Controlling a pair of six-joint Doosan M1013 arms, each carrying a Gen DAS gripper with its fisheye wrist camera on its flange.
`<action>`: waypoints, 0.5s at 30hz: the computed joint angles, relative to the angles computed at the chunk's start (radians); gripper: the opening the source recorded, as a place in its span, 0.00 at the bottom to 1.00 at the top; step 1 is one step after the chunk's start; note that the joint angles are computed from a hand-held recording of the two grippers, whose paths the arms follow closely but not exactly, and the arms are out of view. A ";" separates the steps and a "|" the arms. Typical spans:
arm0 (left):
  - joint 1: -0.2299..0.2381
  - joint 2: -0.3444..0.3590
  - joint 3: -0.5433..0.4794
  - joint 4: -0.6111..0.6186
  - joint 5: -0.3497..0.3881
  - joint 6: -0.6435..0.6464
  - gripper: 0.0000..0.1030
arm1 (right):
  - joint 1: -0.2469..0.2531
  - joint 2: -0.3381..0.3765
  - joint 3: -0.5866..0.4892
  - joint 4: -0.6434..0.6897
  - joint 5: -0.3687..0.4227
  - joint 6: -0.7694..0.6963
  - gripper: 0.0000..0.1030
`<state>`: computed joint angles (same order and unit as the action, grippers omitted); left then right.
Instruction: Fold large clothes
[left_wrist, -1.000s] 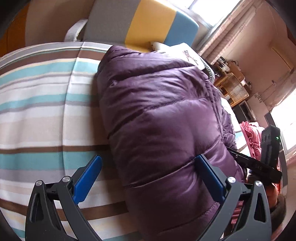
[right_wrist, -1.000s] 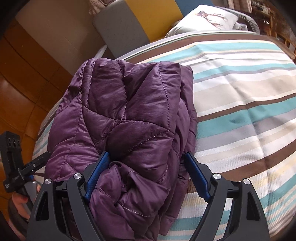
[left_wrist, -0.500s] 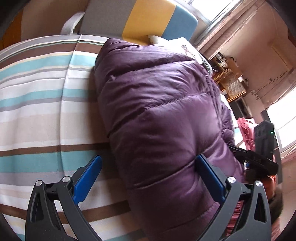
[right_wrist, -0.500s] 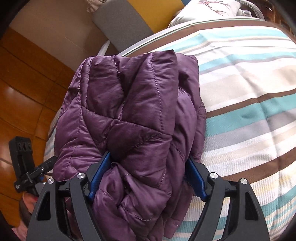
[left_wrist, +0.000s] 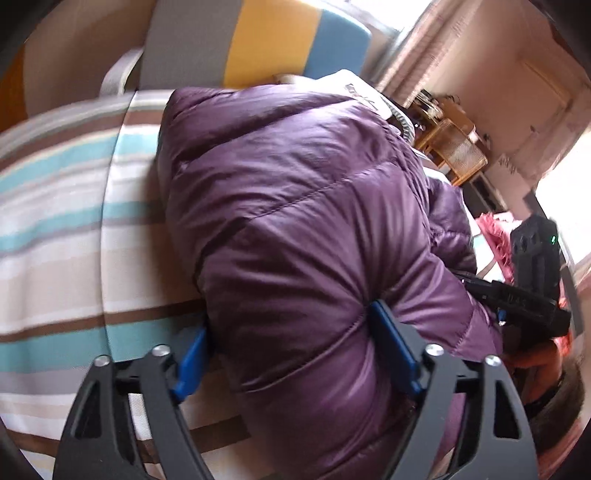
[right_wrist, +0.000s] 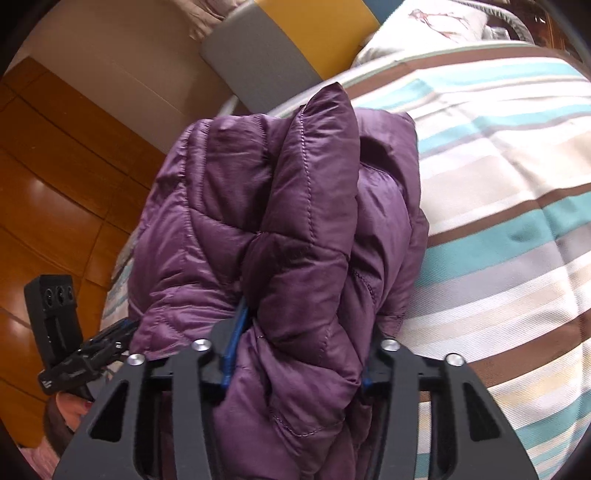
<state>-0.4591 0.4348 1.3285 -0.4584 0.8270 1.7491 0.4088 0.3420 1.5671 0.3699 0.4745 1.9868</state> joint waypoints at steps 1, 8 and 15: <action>-0.001 -0.003 0.001 0.003 -0.005 0.007 0.69 | 0.002 -0.002 0.004 -0.001 -0.011 0.000 0.40; -0.019 -0.038 0.028 0.067 -0.078 0.033 0.51 | 0.023 -0.038 0.043 -0.056 -0.075 0.028 0.33; -0.013 -0.050 0.030 0.093 -0.106 0.026 0.48 | 0.056 -0.051 0.047 -0.162 -0.096 0.111 0.31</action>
